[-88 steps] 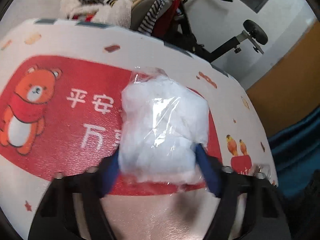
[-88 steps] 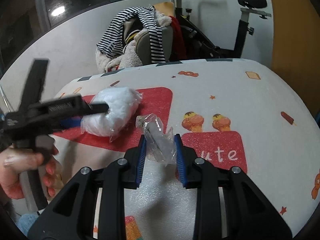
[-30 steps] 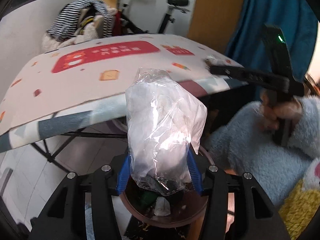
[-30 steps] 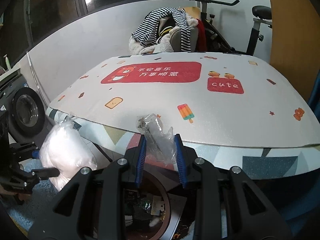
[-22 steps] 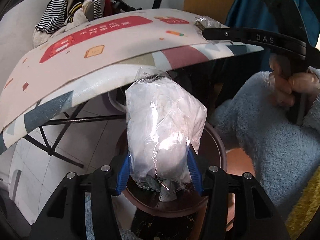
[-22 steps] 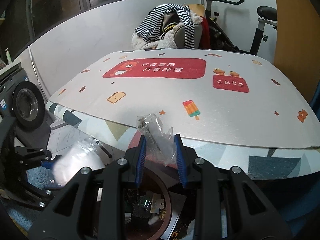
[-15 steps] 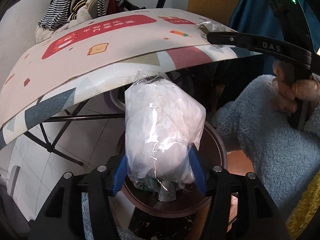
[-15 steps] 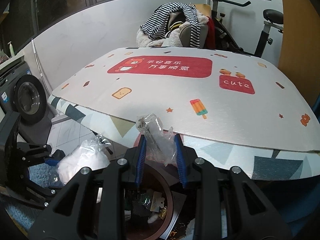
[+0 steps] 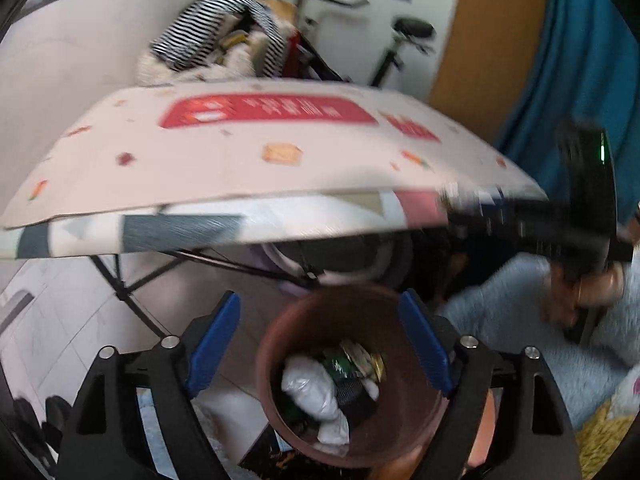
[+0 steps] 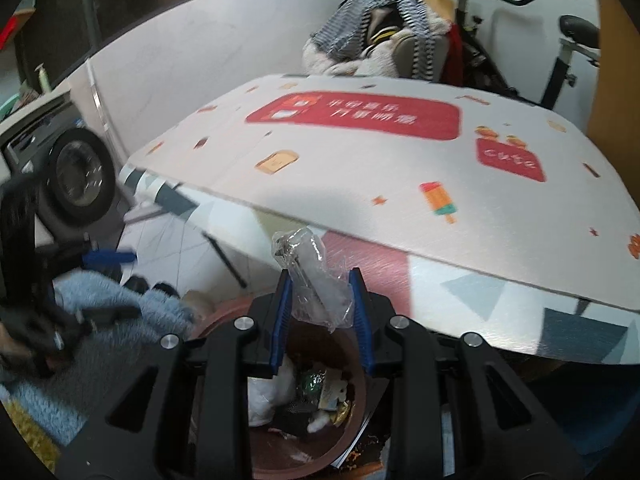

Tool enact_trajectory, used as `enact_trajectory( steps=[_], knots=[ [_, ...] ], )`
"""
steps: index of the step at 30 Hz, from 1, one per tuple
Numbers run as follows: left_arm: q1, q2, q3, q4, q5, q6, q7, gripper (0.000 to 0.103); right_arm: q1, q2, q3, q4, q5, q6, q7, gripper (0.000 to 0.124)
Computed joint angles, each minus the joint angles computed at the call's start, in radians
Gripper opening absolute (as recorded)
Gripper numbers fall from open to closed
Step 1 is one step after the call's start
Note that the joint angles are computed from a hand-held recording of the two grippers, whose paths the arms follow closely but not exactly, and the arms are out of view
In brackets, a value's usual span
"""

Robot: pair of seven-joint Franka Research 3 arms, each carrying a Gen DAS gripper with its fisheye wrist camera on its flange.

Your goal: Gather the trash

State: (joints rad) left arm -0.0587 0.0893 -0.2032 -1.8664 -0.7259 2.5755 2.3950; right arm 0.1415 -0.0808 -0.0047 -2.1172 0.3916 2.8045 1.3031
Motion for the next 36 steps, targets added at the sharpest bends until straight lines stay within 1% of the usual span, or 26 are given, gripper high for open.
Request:
enact_trajectory(
  steps=[2,5,6,12,16,20,22,23,24,26,27,29,34,36],
  knots=[
    [0.003,-0.009,0.003,-0.008,-0.028,0.034,-0.012,0.083,0.006,0.012,0.000,0.019,0.004,-0.045,-0.028,0.031],
    [0.007,-0.009,0.008,-0.005,-0.037,0.053,-0.046,0.084,0.011,0.034,0.003,0.049,0.004,-0.115,-0.063,0.031],
    [0.009,-0.009,0.010,-0.004,-0.042,0.053,-0.050,0.084,0.013,0.044,0.005,0.063,0.003,-0.146,-0.074,0.031],
    [0.018,-0.005,0.011,0.000,-0.051,0.054,-0.072,0.084,0.021,0.081,0.017,0.107,-0.046,-0.243,-0.084,0.032],
    [0.019,-0.002,0.008,0.001,-0.049,0.056,-0.067,0.084,0.027,0.093,0.022,0.120,-0.082,-0.278,-0.083,0.032],
    [0.019,-0.003,0.008,0.001,-0.043,0.055,-0.074,0.084,0.030,0.095,0.022,0.122,-0.099,-0.288,-0.081,0.035],
    [0.020,-0.004,0.008,-0.001,-0.044,0.057,-0.078,0.085,0.030,0.094,0.022,0.121,-0.111,-0.285,-0.070,0.042],
    [0.020,-0.004,0.009,-0.002,-0.044,0.057,-0.080,0.085,0.030,0.095,0.022,0.122,-0.112,-0.285,-0.070,0.051],
    [0.020,-0.004,0.009,-0.002,-0.045,0.059,-0.082,0.085,0.030,0.095,0.022,0.122,-0.115,-0.281,-0.066,0.065],
    [0.021,-0.005,0.009,-0.004,-0.045,0.060,-0.086,0.087,0.031,0.089,0.022,0.112,-0.141,-0.260,-0.039,0.078],
    [0.021,-0.006,0.010,-0.005,-0.045,0.061,-0.086,0.087,0.031,0.086,0.021,0.107,-0.145,-0.250,-0.031,0.082],
    [0.022,-0.003,0.010,0.000,-0.041,0.059,-0.090,0.088,0.030,0.085,0.020,0.105,-0.170,-0.240,0.001,0.089],
    [0.022,-0.002,0.009,0.000,-0.042,0.061,-0.090,0.089,0.026,0.087,0.017,0.105,-0.188,-0.229,0.043,0.093],
    [0.022,-0.002,0.009,0.000,-0.041,0.069,-0.094,0.091,0.025,0.084,0.017,0.101,-0.188,-0.221,0.048,0.093]
  ],
)
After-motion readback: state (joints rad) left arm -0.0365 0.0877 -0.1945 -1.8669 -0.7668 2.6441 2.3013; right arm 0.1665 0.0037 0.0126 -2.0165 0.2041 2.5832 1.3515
